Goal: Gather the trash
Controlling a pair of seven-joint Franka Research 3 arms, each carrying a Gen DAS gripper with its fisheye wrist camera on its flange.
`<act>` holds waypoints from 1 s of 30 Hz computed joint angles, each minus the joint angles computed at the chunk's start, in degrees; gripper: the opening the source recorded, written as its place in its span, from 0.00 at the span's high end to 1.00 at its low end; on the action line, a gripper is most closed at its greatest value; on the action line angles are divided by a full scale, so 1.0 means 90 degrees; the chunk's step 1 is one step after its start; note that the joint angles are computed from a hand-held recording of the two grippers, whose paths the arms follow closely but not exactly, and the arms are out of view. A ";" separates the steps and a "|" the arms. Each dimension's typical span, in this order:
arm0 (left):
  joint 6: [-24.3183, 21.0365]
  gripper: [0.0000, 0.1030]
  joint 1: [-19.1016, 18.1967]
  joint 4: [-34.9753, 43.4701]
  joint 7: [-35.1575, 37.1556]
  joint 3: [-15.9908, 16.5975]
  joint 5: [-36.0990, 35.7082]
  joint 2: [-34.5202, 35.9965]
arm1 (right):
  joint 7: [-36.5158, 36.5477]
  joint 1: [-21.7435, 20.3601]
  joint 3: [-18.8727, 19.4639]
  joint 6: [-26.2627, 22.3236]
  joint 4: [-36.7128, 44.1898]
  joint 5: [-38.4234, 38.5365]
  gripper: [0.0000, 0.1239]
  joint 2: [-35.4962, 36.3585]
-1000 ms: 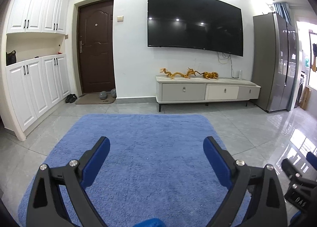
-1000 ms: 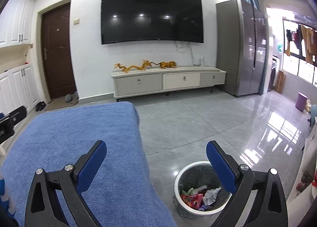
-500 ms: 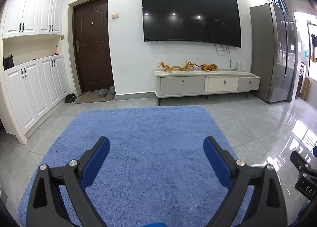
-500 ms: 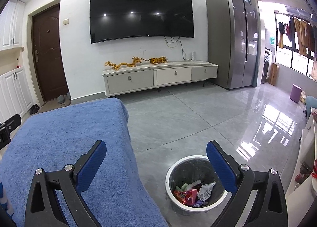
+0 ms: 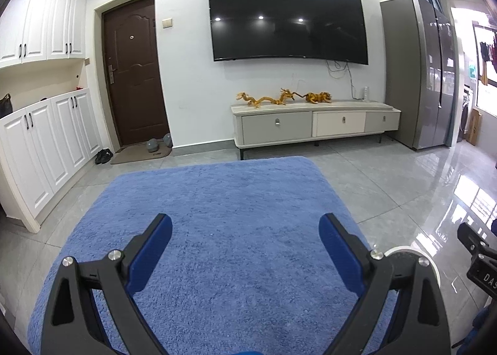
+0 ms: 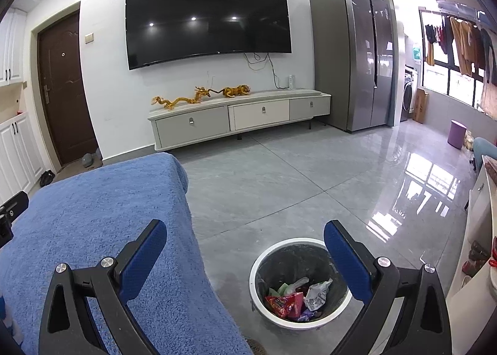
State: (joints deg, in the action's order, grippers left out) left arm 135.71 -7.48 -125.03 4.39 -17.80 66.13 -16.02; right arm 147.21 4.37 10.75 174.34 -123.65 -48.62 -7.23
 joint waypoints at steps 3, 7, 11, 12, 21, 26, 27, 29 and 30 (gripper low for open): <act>0.0021 0.07 -0.0035 0.0068 0.0214 -0.0005 -0.0010 0.0089 | 0.0019 0.0010 0.0001 -0.0069 0.0044 -0.0018 0.18 0.0034; 0.0036 0.07 -0.0101 0.0135 0.0479 0.0006 -0.0030 0.0224 | -0.0092 0.0098 -0.0088 -0.0089 0.0018 0.0135 0.18 0.0078; 0.0035 0.07 -0.0140 0.0180 0.0559 0.0031 0.0000 0.0314 | -0.0246 0.0176 -0.0152 -0.0118 0.0004 0.0302 0.18 0.0129; 0.0044 0.07 -0.0145 0.0186 0.0552 0.0039 0.0014 0.0324 | -0.0292 0.0198 -0.0165 -0.0131 0.0010 0.0343 0.18 0.0147; 0.0057 0.07 -0.0178 0.0316 0.0574 0.0080 0.0113 0.0484 | -0.0366 0.0309 -0.0255 -0.0221 0.0012 0.0389 0.18 0.0215; 0.0058 0.07 -0.0217 0.0362 0.0575 0.0110 0.0124 0.0538 | -0.0409 0.0363 -0.0293 -0.0279 0.0040 0.0425 0.18 0.0241; 0.0060 0.07 -0.0220 0.0373 0.0569 0.0119 0.0114 0.0548 | -0.0410 0.0372 -0.0301 -0.0282 0.0037 0.0418 0.18 0.0244; 0.0065 0.07 -0.0221 0.0382 0.0554 0.0134 0.0098 0.0559 | -0.0402 0.0392 -0.0307 -0.0305 0.0052 0.0403 0.18 0.0252; 0.0061 0.07 -0.0222 0.0374 0.0546 0.0138 0.0093 0.0551 | -0.0394 0.0400 -0.0311 -0.0312 0.0058 0.0389 0.18 0.0256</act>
